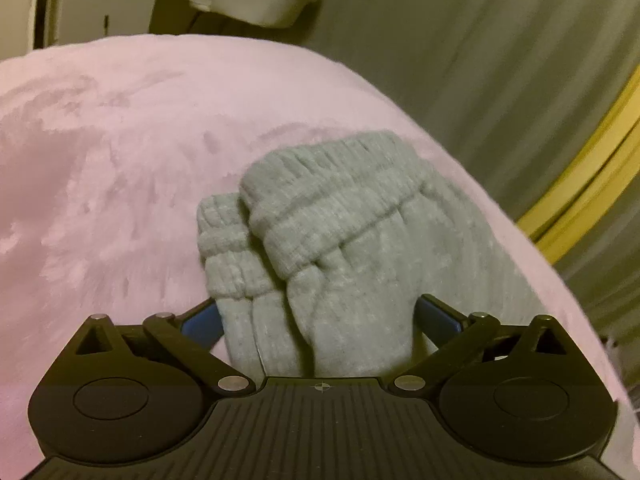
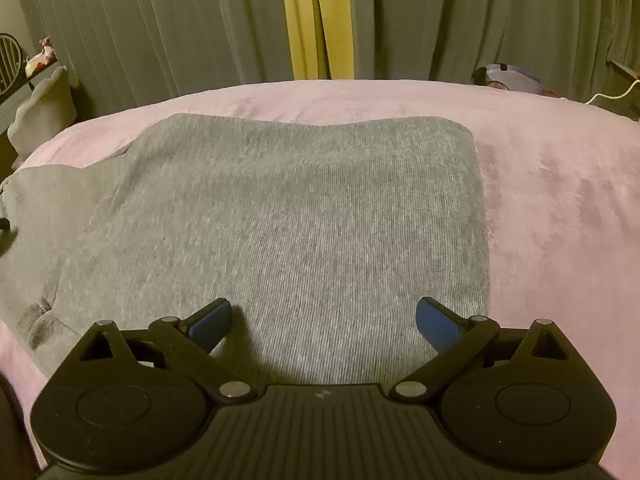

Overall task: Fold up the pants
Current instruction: 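Grasp the cuffed leg ends with the left tool and lift them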

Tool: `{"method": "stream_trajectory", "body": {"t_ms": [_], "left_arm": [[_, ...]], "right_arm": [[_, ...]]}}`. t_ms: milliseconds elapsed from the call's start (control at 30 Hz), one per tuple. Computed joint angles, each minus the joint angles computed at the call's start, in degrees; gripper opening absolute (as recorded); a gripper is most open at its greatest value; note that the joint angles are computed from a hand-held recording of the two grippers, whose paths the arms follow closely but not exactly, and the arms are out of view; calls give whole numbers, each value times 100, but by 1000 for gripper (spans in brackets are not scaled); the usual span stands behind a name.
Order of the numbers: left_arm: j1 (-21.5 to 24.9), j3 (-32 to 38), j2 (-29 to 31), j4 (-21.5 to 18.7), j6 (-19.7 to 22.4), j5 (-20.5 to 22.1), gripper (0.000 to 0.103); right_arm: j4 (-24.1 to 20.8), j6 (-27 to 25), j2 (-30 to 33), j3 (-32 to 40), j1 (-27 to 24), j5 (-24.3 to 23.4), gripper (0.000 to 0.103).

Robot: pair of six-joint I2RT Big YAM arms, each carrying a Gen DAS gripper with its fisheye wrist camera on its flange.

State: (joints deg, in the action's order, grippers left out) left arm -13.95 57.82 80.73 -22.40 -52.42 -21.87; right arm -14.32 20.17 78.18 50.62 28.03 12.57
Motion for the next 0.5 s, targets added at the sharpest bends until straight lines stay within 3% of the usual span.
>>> {"method": "stream_trajectory", "body": {"t_ms": [100,300,500], "left_arm": [[61,-159,-48,322,-2,38,99],[184,-514,-274,811,-288,210,82],[197,-593,-318,940,-249,258,75]], "right_arm": [[-44,-34,4,12,50,89,99],[-29,-58,10,4,54,109,99],[-31,-81,6,4,36,89,99]]}}
